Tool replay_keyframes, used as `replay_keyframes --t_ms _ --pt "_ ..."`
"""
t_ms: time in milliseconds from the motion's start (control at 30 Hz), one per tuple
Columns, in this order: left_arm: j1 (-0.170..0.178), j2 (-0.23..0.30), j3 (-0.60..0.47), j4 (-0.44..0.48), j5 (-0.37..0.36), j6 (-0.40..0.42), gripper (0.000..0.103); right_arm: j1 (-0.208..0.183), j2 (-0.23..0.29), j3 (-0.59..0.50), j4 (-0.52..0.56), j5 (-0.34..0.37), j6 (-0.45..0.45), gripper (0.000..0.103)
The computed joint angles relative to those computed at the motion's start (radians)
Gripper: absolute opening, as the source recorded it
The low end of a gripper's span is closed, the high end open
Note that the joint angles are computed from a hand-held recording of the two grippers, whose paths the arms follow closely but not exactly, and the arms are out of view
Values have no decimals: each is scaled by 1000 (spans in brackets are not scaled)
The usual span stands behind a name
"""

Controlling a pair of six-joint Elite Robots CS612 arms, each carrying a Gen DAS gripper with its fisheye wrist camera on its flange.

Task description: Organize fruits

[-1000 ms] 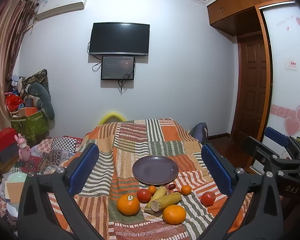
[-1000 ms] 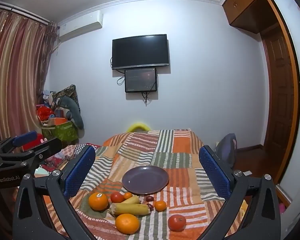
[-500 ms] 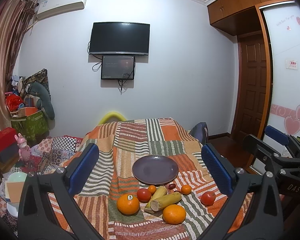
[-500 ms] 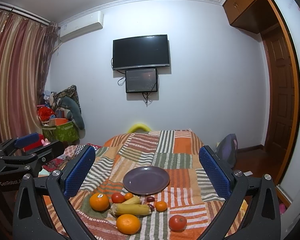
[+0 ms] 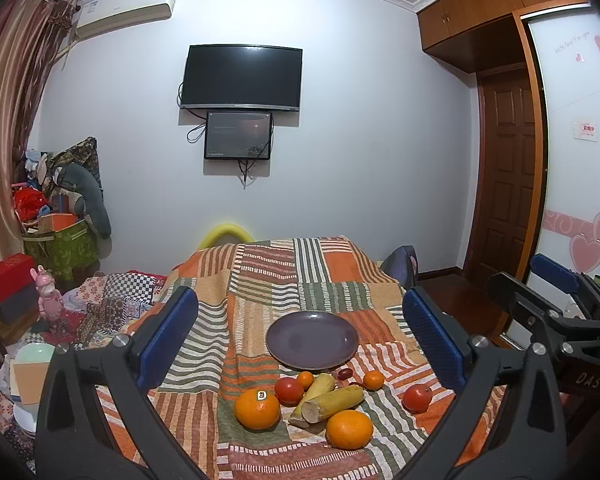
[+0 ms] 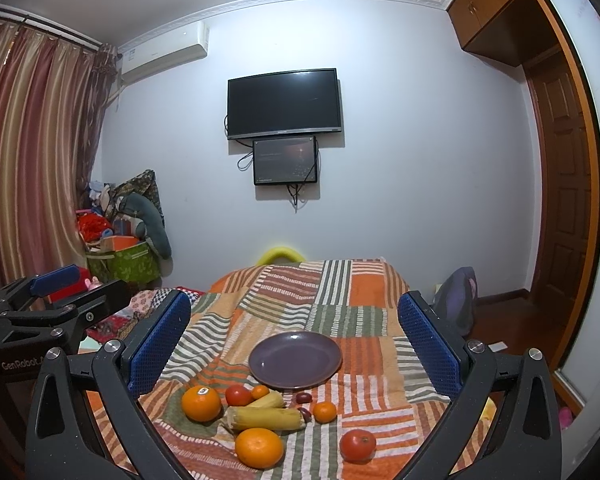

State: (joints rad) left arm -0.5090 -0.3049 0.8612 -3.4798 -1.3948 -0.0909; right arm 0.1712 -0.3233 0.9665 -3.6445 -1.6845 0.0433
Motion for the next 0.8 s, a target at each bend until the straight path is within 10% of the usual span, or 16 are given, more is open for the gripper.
replay_keyframes --t_ms 800 --pt "-2 -2 0 10 2 -6 103 3 -5 9 4 4 4 103"
